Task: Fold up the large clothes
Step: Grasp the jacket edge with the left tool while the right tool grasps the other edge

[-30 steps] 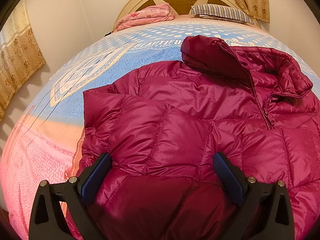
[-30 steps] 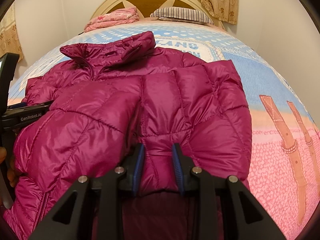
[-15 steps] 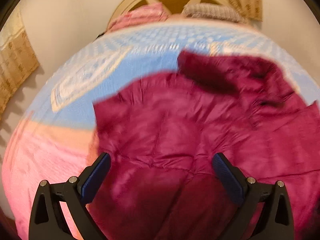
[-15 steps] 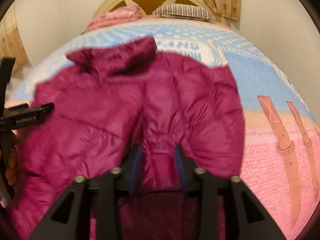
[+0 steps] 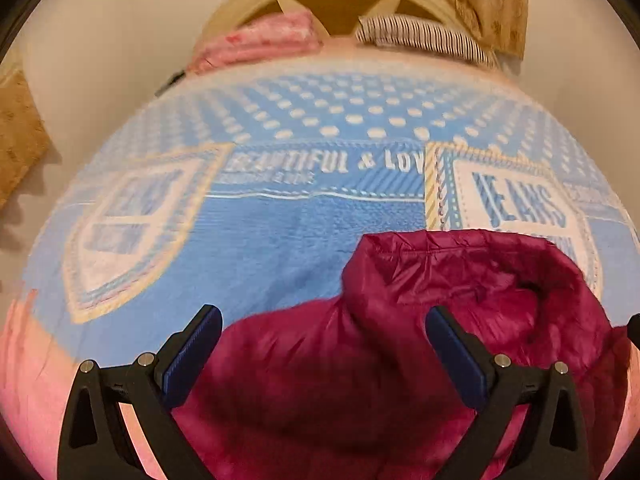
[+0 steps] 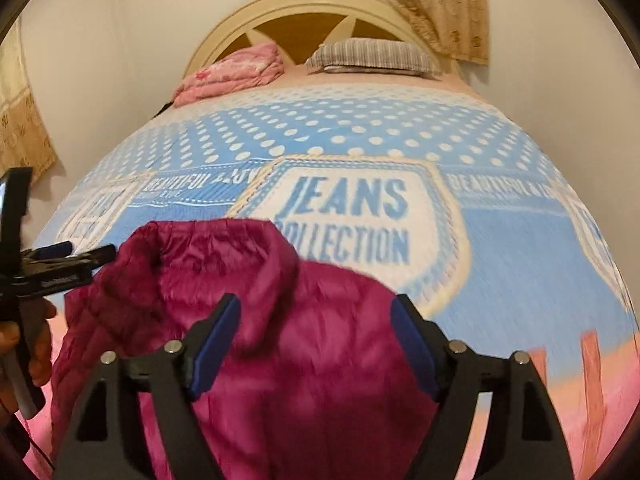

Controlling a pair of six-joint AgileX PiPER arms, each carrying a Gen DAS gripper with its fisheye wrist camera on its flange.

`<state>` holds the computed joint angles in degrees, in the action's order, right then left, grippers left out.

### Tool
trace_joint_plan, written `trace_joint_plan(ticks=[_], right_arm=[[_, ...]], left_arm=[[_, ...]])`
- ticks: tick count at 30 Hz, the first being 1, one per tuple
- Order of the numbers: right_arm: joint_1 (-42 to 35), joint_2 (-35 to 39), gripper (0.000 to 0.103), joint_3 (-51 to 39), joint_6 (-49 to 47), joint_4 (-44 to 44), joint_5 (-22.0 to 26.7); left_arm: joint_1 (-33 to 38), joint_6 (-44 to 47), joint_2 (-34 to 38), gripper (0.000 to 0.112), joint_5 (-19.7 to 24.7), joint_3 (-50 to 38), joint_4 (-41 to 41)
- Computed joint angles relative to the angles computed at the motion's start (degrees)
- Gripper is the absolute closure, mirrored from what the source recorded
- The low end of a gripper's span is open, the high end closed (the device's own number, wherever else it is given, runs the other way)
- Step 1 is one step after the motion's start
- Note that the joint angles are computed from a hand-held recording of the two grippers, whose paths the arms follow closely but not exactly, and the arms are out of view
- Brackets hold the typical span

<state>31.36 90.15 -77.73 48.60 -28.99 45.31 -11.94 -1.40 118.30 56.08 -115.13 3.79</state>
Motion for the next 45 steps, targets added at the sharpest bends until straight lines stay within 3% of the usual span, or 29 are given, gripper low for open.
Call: trace_joint_plan(ticks=[2,5,6,7,8,9,14,17,22,28,31,33,35,37,39,41,42,44,45], right_arm=[[-1.9,5.3,0.021,-5.5,-6.5,4.4,0.0],[-2.7,11.7,0.021,-11.6,-10.7,6.4,2.0],[-3.0,12.6,0.026,-12.5,-12.0,7.1,2.6],[-3.1,14.8,0.036,-14.5,-13.6,7.4,3.9],[-3.2,15.5,0.068,-15.2,-14.4,7.3,4.9],[-3.2,16.4,0.093,-16.1,-15.7,7.7,6.1],[1.1,9.3,0.094,-6.9,-9.5,-3.3,3.2],[4.1,4.8,0.095,-0.7,-4.3,-10.6,2.7],[7.4,0.1,0.097,10.8,5.3,-17.4,0.7],[7.6,1.6,0.097,15.4,8.9,-19.8,-0.8],[6.9,2.2,0.097,14.7,8.0,-18.9,-0.7],[6.9,2.1,0.097,14.5,7.7,-19.0,-0.4],[6.8,1.7,0.097,14.9,7.7,-19.4,-0.4],[6.4,1.2,0.093,15.3,7.5,-18.9,-1.0],[6.0,0.1,0.087,16.3,7.6,-18.8,-1.7],[5.3,-1.0,0.08,16.6,5.7,-16.7,-2.2],[4.8,-1.8,0.07,16.7,4.2,-14.9,-2.7],[4.8,-4.1,0.06,17.1,3.7,-14.1,-1.6],[4.8,-5.6,0.06,17.3,3.5,-13.9,-0.6]], left_arm=[[-0.2,0.2,6.0,0.01,4.6,-8.2,-0.9],[-0.2,1.0,8.9,0.013,5.6,-11.4,-1.7],[-0.1,2.2,8.8,0.033,4.5,-10.5,-2.3],[-0.1,3.9,9.2,0.07,5.0,-10.9,-3.2],[0.4,6.4,10.1,0.098,7.3,-12.5,-5.7],[1.0,7.5,9.7,0.099,7.7,-11.8,-7.5],[2.1,11.8,-4.1,0.102,-6.8,8.2,-7.7],[3.3,14.8,-10.8,0.104,-12.8,19.1,-10.9],[3.4,15.6,-14.5,0.105,-19.6,31.3,-10.8],[2.2,15.0,-16.0,0.102,-24.1,36.9,-8.4],[3.1,16.7,-18.0,0.099,-21.5,36.2,-11.3],[3.4,18.1,-21.1,0.09,-22.5,38.1,-12.4],[3.3,16.7,-24.3,0.044,-25.2,40.0,-10.8],[3.9,14.2,-27.2,0.024,-29.1,41.8,-9.4],[4.2,11.8,-27.1,0.024,-30.0,40.7,-7.6],[3.5,4.2,-23.4,0.024,-26.7,35.8,-0.6],[3.6,2.3,-21.3,0.024,-24.9,33.5,0.3],[4.0,0.5,-19.1,0.024,-22.9,31.3,0.8],[4.3,0.4,-18.3,0.024,-22.3,30.8,0.4]])
